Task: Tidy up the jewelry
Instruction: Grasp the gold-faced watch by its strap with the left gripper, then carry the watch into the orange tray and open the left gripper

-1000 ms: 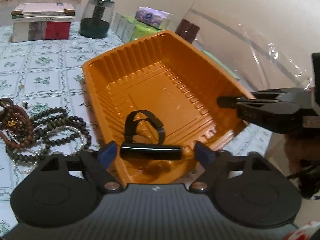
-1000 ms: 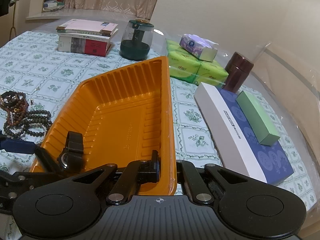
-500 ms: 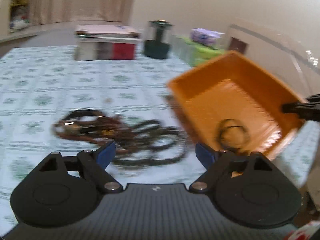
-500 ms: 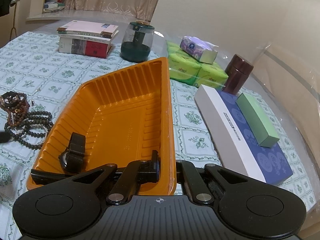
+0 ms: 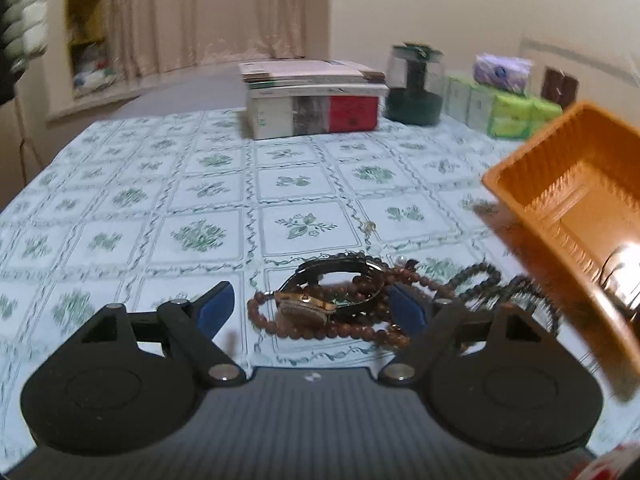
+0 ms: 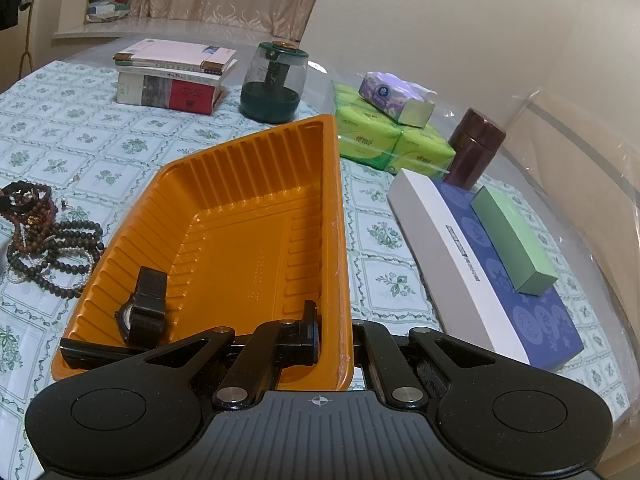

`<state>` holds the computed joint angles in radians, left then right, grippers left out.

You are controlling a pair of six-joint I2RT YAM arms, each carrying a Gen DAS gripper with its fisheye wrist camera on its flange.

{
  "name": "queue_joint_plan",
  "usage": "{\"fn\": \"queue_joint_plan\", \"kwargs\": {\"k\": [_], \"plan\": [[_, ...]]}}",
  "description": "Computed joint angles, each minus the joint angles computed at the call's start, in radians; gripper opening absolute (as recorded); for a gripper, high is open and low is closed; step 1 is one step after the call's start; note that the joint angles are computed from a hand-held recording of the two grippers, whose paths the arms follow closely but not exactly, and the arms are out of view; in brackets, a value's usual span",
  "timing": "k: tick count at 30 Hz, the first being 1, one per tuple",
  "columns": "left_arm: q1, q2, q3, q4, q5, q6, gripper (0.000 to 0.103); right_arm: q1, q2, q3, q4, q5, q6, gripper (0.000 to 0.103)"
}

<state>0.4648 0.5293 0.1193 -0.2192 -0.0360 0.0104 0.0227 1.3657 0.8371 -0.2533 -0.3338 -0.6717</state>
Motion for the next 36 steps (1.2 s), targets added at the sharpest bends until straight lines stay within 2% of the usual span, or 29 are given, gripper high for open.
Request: {"fn": "queue_joint_plan", "kwargs": {"k": [4,7,9,13,14,18,23,28,33,36], "plan": [[0.014,0.177,-0.012,0.152,0.02,0.095,0.08,0.003,0.005,-0.001,0.008,0.006,0.003,0.003],[0.073,0.264,-0.009,0.213,0.095,0.141,0.078,0.005,0.009,0.0,0.013,0.011,0.006,0.003],[0.086,0.275,-0.008,0.22,0.107,0.161,0.068,0.008,0.009,-0.003,0.017,0.016,0.007,0.003],[0.095,0.262,-0.002,0.2,0.113,0.174,0.054,0.009,0.008,-0.006,0.02,0.016,0.008,0.003],[0.095,0.26,0.001,0.192,0.119,0.179,0.046,0.009,0.009,-0.006,0.022,0.016,0.007,0.003],[0.081,0.232,0.008,0.153,0.099,0.169,0.032,0.01,0.006,-0.009,0.025,0.015,0.009,0.003],[0.082,0.161,0.011,0.075,0.105,0.154,0.031,0.009,0.003,-0.012,0.023,0.013,0.009,0.003],[0.084,0.022,0.017,-0.057,0.12,0.125,0.031,0.008,0.002,-0.012,0.024,0.01,0.008,0.003],[0.038,-0.119,0.046,-0.2,0.109,0.08,0.031,0.007,0.0,-0.011,0.019,0.006,0.004,0.003],[-0.037,-0.181,0.082,-0.276,0.081,0.02,0.031,0.008,-0.001,-0.011,0.019,0.006,0.006,0.003]]}}
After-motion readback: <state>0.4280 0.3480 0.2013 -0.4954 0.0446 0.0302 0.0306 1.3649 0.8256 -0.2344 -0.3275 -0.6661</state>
